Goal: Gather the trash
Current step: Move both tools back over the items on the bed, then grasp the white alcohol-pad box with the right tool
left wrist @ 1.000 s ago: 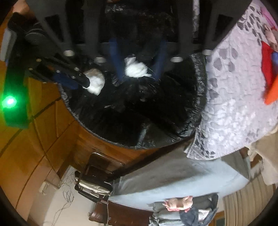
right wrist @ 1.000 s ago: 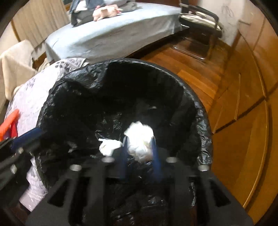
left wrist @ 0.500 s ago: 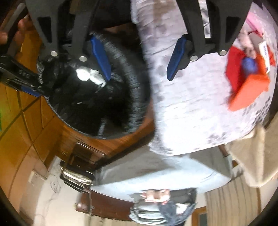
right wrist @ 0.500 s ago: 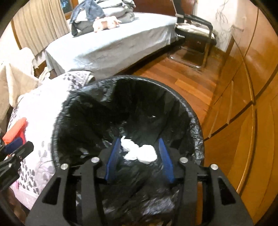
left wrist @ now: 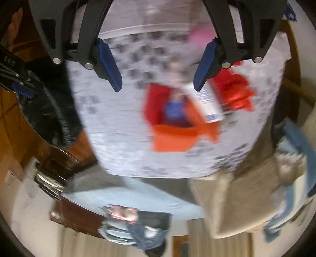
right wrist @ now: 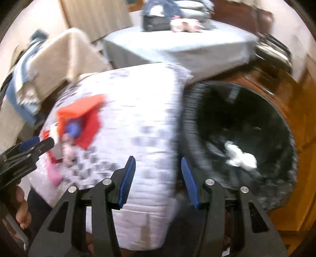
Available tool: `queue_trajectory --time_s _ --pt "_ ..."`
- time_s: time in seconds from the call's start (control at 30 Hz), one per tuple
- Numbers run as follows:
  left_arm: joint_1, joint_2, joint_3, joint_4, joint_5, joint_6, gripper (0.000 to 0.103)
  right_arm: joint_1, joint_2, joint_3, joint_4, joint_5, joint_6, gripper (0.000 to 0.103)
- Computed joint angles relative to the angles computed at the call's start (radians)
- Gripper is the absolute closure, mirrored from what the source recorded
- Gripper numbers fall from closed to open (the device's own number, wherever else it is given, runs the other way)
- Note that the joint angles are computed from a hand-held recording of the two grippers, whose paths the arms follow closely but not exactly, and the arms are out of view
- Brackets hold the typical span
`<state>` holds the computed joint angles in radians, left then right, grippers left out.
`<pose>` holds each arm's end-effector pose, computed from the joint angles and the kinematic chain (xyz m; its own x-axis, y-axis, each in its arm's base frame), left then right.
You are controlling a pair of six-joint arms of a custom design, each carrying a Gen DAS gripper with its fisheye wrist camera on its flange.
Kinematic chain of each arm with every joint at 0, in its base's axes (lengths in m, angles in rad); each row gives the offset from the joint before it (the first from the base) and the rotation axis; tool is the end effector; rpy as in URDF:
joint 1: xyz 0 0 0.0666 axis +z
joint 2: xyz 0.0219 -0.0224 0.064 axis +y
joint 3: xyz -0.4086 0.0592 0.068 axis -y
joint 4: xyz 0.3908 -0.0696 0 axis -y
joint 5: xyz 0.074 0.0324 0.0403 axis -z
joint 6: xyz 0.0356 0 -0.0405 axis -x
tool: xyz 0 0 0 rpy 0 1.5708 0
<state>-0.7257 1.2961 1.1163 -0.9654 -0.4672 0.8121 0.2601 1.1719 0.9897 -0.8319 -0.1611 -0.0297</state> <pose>0.3130 -0.2568 0.3760 -0.7978 -0.1584 -0.5817 -0.1825 0.9831 -0.0174 0.3540 0.0997 0.3700 -0.8301 -0.1906 -0.5241 -0.3112 0.9381 0.1518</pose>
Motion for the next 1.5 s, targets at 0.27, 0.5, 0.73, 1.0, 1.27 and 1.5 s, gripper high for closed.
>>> queue_trajectory --time_s 0.27,0.5,0.73,1.0,1.27,1.5 --pt "0.115 -0.215 -0.189 -0.049 -0.042 0.031 0.029 0.26 0.081 0.037 0.059 0.01 -0.096 0.061" --pt "0.174 -0.326 -0.277 -0.042 -0.04 0.013 0.029 0.381 0.178 0.093 0.11 0.036 -0.147 0.062" --pt "0.235 -0.36 -0.319 0.008 0.0 -0.035 0.03 0.447 0.27 0.142 0.141 0.075 -0.165 0.062" --pt "0.276 -0.339 -0.331 0.067 0.043 -0.094 0.03 0.451 0.326 0.178 0.142 0.065 -0.169 0.062" --pt "0.309 -0.319 -0.341 0.089 0.075 -0.109 0.03 0.453 0.361 0.208 0.134 0.036 -0.15 0.069" --pt "0.302 -0.307 -0.335 0.085 0.078 -0.102 0.03 0.448 0.362 0.203 0.15 0.012 -0.155 0.071"
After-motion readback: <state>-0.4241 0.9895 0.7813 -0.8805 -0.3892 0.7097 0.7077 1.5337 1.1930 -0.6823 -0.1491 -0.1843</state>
